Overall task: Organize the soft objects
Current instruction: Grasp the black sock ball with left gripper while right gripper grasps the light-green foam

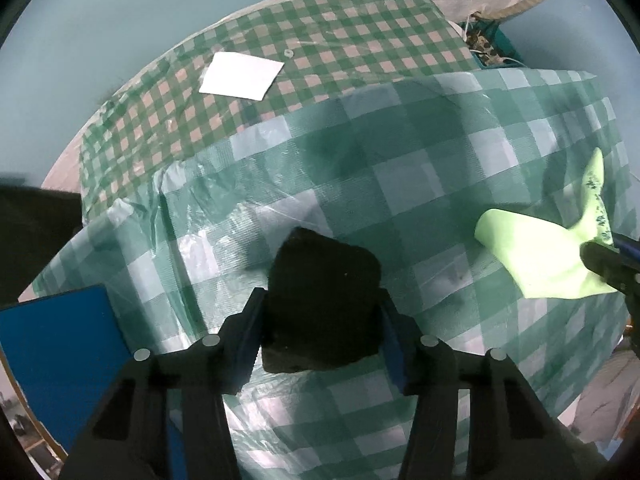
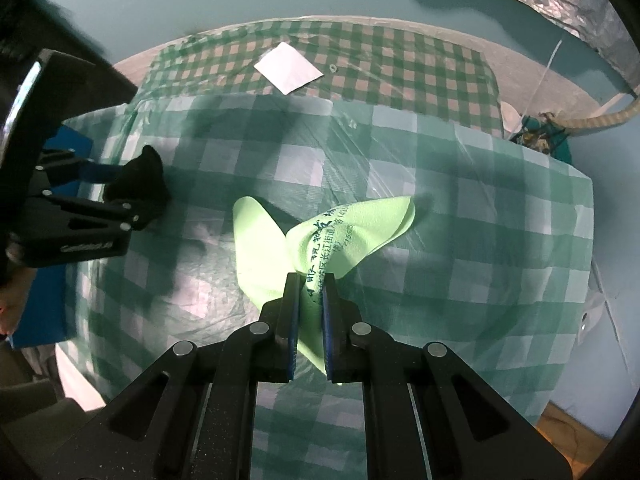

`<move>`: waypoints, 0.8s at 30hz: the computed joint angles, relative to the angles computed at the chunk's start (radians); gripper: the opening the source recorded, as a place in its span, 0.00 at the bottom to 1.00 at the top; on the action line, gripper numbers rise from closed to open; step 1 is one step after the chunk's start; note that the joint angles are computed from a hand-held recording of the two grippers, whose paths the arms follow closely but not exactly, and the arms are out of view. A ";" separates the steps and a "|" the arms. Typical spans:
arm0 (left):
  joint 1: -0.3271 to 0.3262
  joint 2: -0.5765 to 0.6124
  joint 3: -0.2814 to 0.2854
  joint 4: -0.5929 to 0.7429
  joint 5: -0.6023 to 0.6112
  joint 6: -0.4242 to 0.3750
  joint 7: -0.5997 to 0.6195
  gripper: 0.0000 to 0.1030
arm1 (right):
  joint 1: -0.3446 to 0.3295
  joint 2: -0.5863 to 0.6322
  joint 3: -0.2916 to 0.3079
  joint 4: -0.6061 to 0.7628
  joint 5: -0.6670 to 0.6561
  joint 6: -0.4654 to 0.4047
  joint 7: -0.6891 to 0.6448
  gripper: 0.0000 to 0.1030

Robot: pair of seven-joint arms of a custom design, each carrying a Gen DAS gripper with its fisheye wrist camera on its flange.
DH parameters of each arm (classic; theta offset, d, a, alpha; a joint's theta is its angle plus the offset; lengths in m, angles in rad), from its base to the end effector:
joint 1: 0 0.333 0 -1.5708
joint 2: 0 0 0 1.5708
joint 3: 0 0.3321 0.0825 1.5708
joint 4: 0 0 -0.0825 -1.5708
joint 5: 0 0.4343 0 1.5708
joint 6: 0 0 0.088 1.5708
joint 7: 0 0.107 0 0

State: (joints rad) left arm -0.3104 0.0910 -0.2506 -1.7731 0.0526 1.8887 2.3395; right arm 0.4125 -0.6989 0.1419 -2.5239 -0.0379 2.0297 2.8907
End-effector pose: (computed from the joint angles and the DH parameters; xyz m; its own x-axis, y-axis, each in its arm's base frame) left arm 0.5482 -0.3345 0.5066 -0.9737 -0.2245 -0.0391 -0.2247 0.9744 -0.0003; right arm 0.3389 0.2120 0.5215 -0.6817 -0.7144 -0.1580 -0.6934 0.6997 -0.1720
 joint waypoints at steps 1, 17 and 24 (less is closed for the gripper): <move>0.003 -0.005 0.001 -0.003 -0.013 0.004 0.006 0.46 | 0.000 0.001 0.000 0.002 0.000 -0.002 -0.001 0.08; 0.050 -0.100 0.020 -0.043 -0.069 0.011 0.063 0.35 | 0.001 0.041 0.006 0.103 -0.004 -0.079 -0.041 0.08; 0.075 -0.158 0.031 -0.051 -0.125 -0.018 0.113 0.35 | 0.001 0.067 0.011 0.171 -0.018 -0.105 -0.073 0.08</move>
State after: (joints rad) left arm -0.2357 -0.0669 -0.2193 -1.8239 -0.0722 1.8711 2.4530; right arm 0.4131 -0.6318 0.1530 -2.3526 -0.0555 1.9251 2.8173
